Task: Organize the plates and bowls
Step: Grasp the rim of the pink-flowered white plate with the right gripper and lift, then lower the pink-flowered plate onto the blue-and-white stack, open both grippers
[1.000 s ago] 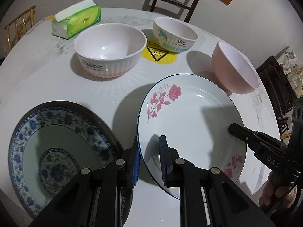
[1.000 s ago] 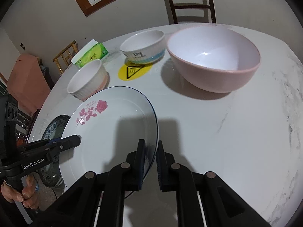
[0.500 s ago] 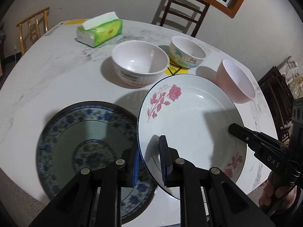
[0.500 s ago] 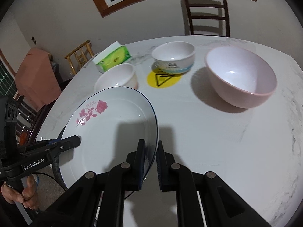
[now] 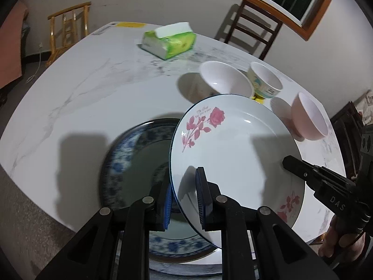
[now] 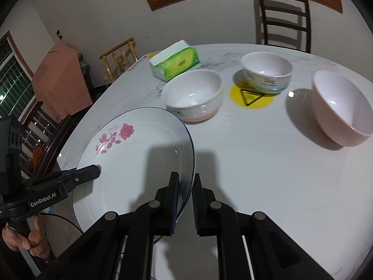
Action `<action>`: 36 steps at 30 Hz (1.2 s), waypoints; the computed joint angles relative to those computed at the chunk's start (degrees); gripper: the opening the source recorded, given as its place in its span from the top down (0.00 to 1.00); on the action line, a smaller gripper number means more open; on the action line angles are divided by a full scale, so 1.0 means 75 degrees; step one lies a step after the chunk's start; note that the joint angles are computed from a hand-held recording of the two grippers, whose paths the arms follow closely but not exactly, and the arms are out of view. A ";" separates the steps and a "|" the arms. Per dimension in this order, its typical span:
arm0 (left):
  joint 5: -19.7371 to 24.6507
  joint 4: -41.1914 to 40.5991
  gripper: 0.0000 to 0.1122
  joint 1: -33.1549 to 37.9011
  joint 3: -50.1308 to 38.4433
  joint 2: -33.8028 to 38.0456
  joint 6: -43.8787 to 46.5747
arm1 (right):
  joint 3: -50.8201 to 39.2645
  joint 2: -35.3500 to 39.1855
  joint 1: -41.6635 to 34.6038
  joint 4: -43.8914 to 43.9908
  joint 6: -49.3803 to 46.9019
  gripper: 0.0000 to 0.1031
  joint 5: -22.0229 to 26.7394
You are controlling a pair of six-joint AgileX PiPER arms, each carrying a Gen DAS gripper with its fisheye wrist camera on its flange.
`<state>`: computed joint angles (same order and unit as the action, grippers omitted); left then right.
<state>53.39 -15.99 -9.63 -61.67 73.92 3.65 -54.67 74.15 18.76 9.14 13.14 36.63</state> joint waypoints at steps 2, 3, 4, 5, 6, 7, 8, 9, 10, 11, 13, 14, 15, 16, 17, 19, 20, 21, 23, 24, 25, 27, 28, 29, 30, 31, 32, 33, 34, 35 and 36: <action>0.0048 -0.0070 0.86 0.0254 0.0044 -0.0034 0.0192 | -0.0095 0.0142 0.0226 -0.0117 0.0186 0.89 -0.0043; 0.0077 -0.0152 0.86 0.0470 0.0077 -0.0037 0.0337 | -0.0166 0.0256 0.0346 -0.0153 0.0262 0.89 -0.0074; 0.0091 -0.0184 0.86 0.0581 0.0116 -0.0055 0.0402 | -0.0228 0.0361 0.0425 -0.0170 0.0306 0.89 -0.0102; 0.0101 -0.0249 0.86 0.0760 0.0152 -0.0045 0.0539 | -0.0270 0.0444 0.0535 -0.0223 0.0406 0.89 -0.0127; 0.0108 -0.0292 0.86 0.0875 0.0188 -0.0050 0.0620 | -0.0313 0.0539 0.0631 -0.0244 0.0475 0.89 -0.0151; 0.0108 -0.0335 0.86 0.1003 0.0238 -0.0043 0.0704 | -0.0330 0.0587 0.0717 -0.0299 0.0586 0.89 -0.0158; 0.0122 -0.0373 0.86 0.1118 0.0287 -0.0043 0.0787 | -0.0350 0.0652 0.0796 -0.0347 0.0671 0.89 -0.0169; 0.0114 -0.0399 0.86 0.1212 0.0331 -0.0026 0.0863 | -0.0358 0.0720 0.0860 -0.0345 0.0709 0.89 -0.0190; 0.0095 -0.0418 0.86 0.1289 0.0375 -0.0006 0.0913 | -0.0359 0.0770 0.0893 -0.0328 0.0721 0.89 -0.0198; 0.0088 -0.0455 0.86 0.1378 0.0422 0.0027 0.0987 | -0.0356 0.0822 0.0934 -0.0330 0.0749 0.89 -0.0206; 0.0064 -0.0495 0.86 0.1474 0.0492 0.0084 0.1053 | -0.0339 0.0920 0.1000 -0.0335 0.0807 0.89 -0.0227; 0.0043 -0.0522 0.86 0.1518 0.0540 0.0113 0.1100 | -0.0319 0.0925 0.1029 -0.0363 0.0855 0.89 -0.0226; 0.0020 -0.0564 0.86 0.1564 0.0592 0.0153 0.1149 | -0.0309 0.0957 0.1047 -0.0373 0.0864 0.89 -0.0225; 0.0006 -0.0592 0.86 0.1593 0.0635 0.0169 0.1183 | -0.0311 0.0990 0.1063 -0.0392 0.0898 0.89 -0.0225; -0.0005 -0.0611 0.86 0.1601 0.0653 0.0196 0.1205 | -0.0305 0.1019 0.1068 -0.0395 0.0909 0.89 -0.0214; -0.0036 -0.0606 0.86 0.1581 0.0675 0.0259 0.1190 | -0.0327 0.1089 0.1043 -0.0388 0.0865 0.89 -0.0214; -0.0059 -0.0600 0.86 0.1566 0.0688 0.0285 0.1201 | -0.0319 0.1108 0.1031 -0.0373 0.0863 0.89 -0.0217; -0.0067 -0.0611 0.86 0.1573 0.0698 0.0313 0.1226 | -0.0330 0.1134 0.1016 -0.0340 0.0826 0.89 -0.0200; -0.0089 -0.0624 0.86 0.1596 0.0698 0.0401 0.1274 | -0.0313 0.1172 0.1017 -0.0360 0.0819 0.89 -0.0216; -0.0102 -0.0636 0.86 0.1604 0.0704 0.0440 0.1296 | -0.0324 0.1201 0.1011 -0.0342 0.0796 0.89 -0.0204; -0.0118 -0.0620 0.86 0.1599 0.0708 0.0481 0.1279 | -0.0330 0.1225 0.1004 -0.0307 0.0790 0.89 -0.0199; -0.0131 -0.0603 0.86 0.1599 0.0716 0.0533 0.1266 | -0.0322 0.1271 0.1007 -0.0282 0.0781 0.89 -0.0223; -0.0145 -0.0614 0.86 0.1611 0.0720 0.0552 0.1280 | -0.0311 0.1287 0.0992 -0.0244 0.0754 0.89 -0.0237; -0.0199 -0.0512 0.87 0.1577 0.0729 0.0537 0.1203 | -0.0296 0.1294 0.0952 -0.0125 0.0672 0.89 -0.0251; -0.0203 -0.0483 0.87 0.1571 0.0729 0.0538 0.1168 | -0.0299 0.1310 0.0928 -0.0049 0.0611 0.89 -0.0245; -0.0218 -0.0453 0.87 0.1562 0.0736 0.0543 0.1156 | -0.0304 0.1318 0.0933 -0.0071 0.0614 0.89 -0.0236; -0.0224 -0.0428 0.87 0.1556 0.0729 0.0560 0.1153 | -0.0333 0.1345 0.0949 -0.0120 0.0630 0.89 -0.0214; -0.0212 -0.0412 0.87 0.1551 0.0710 0.0575 0.1134 | -0.0335 0.1357 0.0942 -0.0096 0.0640 0.89 -0.0202; -0.0191 -0.0385 0.87 0.1543 0.0675 0.0604 0.1103 | -0.0335 0.1357 0.0933 -0.0061 0.0625 0.88 -0.0181; -0.0178 -0.0324 0.87 0.1498 0.0639 0.0615 0.1029 | -0.0327 0.1343 0.0928 -0.0038 0.0597 0.88 -0.0185; -0.0192 -0.0233 0.87 0.1451 0.0620 0.0621 0.0951 | -0.0349 0.1348 0.0944 -0.0076 0.0619 0.87 -0.0156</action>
